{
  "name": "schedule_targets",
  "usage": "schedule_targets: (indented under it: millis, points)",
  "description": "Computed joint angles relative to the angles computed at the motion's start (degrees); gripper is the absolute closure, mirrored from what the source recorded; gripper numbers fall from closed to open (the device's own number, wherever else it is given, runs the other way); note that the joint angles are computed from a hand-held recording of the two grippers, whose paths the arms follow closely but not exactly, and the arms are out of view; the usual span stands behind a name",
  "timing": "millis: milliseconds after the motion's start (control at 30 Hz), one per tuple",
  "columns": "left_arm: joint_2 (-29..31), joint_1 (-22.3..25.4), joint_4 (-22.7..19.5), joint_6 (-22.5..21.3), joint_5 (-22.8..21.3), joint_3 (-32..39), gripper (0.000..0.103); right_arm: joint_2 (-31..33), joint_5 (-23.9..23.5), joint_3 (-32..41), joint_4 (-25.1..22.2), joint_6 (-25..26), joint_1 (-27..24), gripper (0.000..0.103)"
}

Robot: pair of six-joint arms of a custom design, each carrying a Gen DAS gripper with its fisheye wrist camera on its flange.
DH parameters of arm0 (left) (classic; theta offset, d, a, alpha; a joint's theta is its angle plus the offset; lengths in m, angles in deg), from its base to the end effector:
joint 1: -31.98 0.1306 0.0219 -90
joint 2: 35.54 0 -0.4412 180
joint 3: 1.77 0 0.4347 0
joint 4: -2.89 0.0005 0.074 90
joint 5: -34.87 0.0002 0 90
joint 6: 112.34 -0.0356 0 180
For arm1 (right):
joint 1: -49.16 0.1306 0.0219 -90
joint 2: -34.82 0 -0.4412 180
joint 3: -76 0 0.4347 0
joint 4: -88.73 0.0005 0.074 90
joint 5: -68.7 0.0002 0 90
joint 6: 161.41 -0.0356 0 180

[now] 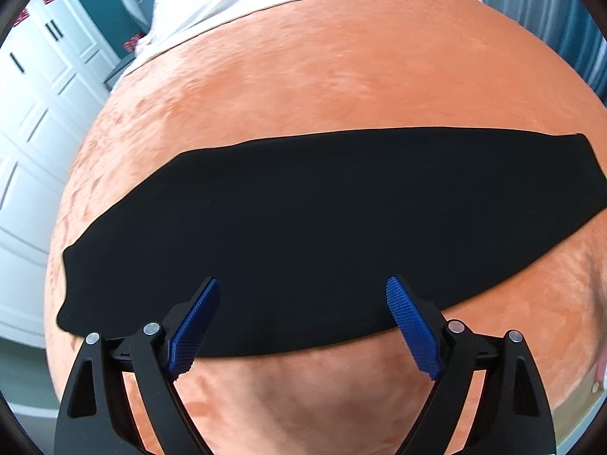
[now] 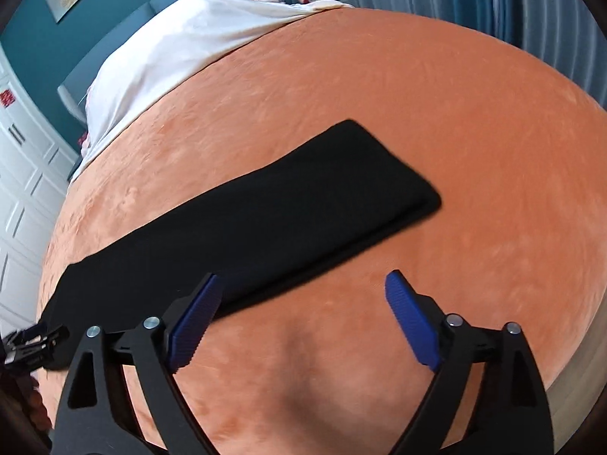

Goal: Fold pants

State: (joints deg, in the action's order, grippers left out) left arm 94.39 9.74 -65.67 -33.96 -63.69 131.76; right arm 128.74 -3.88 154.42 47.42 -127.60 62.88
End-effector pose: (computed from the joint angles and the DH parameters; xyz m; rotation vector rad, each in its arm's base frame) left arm 0.7284 -0.2927 0.3972 0.7405 2.5860 0.1452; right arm 0.5174 0.1148 0.3641 1.0105 2.2857 0.1128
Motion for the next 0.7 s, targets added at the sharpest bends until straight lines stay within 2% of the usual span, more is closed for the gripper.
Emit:
schedule_targets:
  millis: [133, 200, 267, 300, 367, 400, 467, 500, 567, 600, 633, 700]
  points:
    - [-0.7, -0.5, 1.4, -0.6, 0.1, -1.1, 0.017, 0.3, -3.0, 0.1, 2.9, -4.9, 0.6, 0.016]
    - [-1.0, -1.0, 2.4, -1.1, -0.5, -2.0, 0.017, 1.2, -1.9, 1.6, 3.0, -4.3, 1.5, 0.017]
    - [-0.9, -1.4, 2.3, -1.0, -0.5, -2.1, 0.017, 3.6, -1.8, 5.0, 1.8, 0.9, 2.3, 0.039]
    - [-0.8, -1.5, 2.1, -0.7, -0.6, -2.1, 0.017, 5.4, -3.5, 7.4, 1.4, 5.6, 2.7, 0.057]
    - [-0.4, -1.7, 1.5, -0.4, -0.6, -1.7, 0.017, 9.2, -6.0, 11.8, 1.6, 13.2, 3.3, 0.067]
    - [-0.2, -1.7, 1.2, -0.3, -0.8, -1.5, 0.017, 11.4, -7.4, 14.1, 1.3, 17.5, 3.7, 0.077]
    - [0.2, -1.9, 1.0, -0.4, -1.5, -1.1, 0.017, 15.1, -7.6, 17.6, -1.6, 22.3, 3.9, 0.078]
    - [0.5, -1.9, 0.7, -0.6, -1.8, -0.8, 0.017, 16.3, -6.4, 18.1, -3.2, 23.2, 3.5, 0.078]
    - [0.9, -2.0, 0.3, -0.7, -2.2, -0.4, 0.017, 16.7, -4.4, 16.8, -4.6, 22.2, 1.9, 0.079]
    - [1.3, -1.9, 0.0, -0.9, -2.2, 0.0, 0.017, 14.8, -5.6, 13.7, -1.7, 20.6, 0.5, 0.079]
    - [1.5, -1.9, -0.2, -1.0, -2.3, 0.1, 0.017, 12.8, -5.8, 11.2, -1.0, 17.7, -0.9, 0.08]
    - [2.2, -1.9, -0.7, -0.8, -2.4, 0.6, 0.017, 9.1, -1.5, 8.1, -2.9, 13.9, -2.4, 0.077]
